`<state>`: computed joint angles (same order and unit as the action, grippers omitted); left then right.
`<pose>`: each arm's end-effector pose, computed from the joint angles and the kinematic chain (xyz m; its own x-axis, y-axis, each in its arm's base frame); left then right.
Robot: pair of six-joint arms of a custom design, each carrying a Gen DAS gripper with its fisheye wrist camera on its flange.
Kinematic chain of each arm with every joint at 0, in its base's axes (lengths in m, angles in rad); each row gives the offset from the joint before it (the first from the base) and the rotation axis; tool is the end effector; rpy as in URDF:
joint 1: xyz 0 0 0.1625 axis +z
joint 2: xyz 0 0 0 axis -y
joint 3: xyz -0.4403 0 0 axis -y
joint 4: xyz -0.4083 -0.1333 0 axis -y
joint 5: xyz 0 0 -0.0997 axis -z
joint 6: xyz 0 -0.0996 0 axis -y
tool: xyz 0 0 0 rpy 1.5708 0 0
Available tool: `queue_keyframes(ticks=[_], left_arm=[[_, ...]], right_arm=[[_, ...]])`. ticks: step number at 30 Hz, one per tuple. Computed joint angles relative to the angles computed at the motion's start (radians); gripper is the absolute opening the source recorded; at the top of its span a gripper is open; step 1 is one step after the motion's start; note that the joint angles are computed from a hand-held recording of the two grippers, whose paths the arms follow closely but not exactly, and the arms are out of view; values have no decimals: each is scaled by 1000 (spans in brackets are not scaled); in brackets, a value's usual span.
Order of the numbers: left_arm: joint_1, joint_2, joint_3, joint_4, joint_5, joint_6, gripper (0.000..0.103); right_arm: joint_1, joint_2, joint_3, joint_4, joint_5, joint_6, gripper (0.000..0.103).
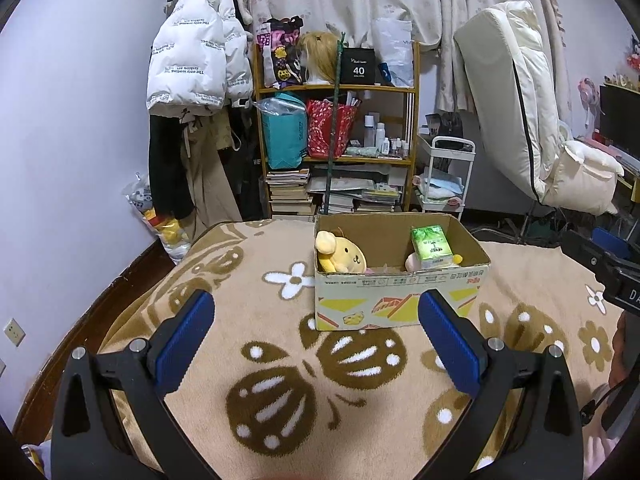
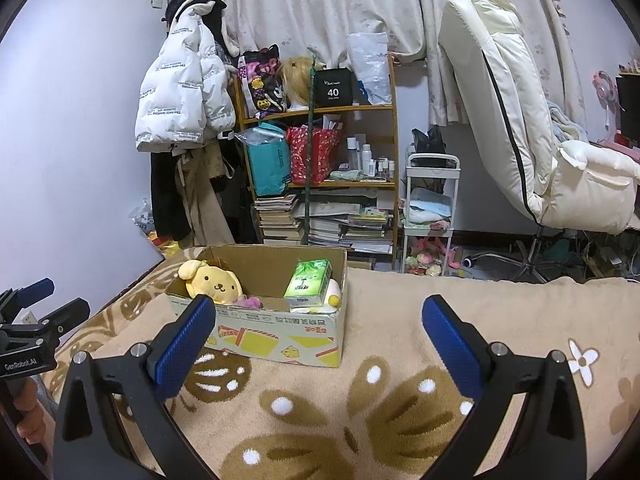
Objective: Organize soft objects
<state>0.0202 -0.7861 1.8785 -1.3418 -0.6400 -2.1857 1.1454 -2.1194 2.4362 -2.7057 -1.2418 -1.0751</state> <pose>-0.4617 -0.2226 0.0003 -0.6429 -0.3576 -0.6773 0.4826 0.4977 -0.7207 0.0289 -0.3373 0.4193 -0.7045 -0.4641 0.5369 -0.7097 0.4508 -0.5414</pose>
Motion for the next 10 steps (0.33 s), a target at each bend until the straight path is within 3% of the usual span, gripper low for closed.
queue_keyframes(ticks=[10], left_arm=[[-2,7,-1,1,-1,-11,101]], right_arm=[[-6,8,0,-11,3,-1,103]])
